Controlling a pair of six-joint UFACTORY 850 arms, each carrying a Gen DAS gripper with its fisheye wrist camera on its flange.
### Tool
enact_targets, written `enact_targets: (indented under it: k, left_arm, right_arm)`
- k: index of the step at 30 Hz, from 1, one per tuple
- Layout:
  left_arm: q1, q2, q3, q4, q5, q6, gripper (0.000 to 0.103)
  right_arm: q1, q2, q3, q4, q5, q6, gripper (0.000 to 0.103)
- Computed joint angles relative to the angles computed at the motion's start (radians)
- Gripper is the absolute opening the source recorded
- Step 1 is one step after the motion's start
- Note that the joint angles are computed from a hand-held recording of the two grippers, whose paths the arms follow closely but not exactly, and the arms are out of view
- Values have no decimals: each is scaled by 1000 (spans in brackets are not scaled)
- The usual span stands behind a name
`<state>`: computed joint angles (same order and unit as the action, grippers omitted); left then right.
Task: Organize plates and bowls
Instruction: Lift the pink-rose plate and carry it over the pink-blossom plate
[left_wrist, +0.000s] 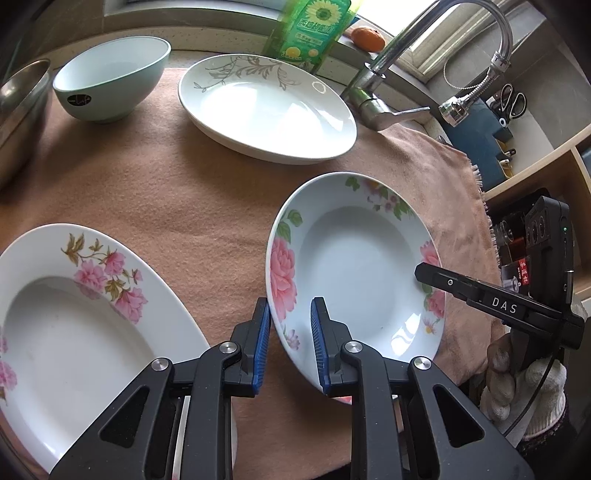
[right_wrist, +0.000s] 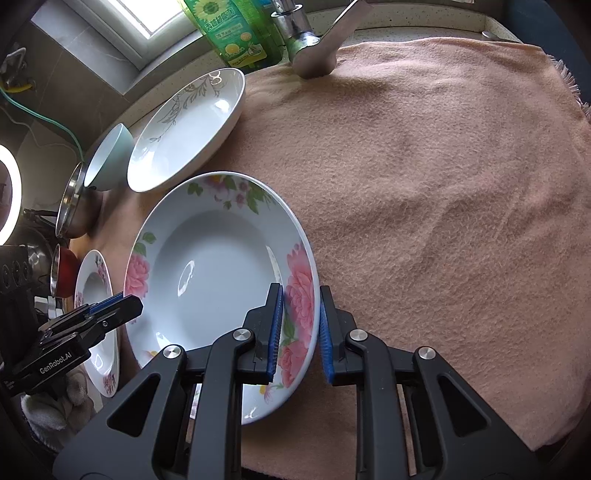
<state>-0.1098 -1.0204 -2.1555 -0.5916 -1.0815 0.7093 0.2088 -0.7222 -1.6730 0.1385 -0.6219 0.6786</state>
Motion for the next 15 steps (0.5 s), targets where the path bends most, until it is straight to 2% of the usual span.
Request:
enact_targets:
  k: [15]
  left_arm:
    - [16,23,23,-19,6,29,20]
  right_arm:
    - [29,13,-10,-62,-10,65,19]
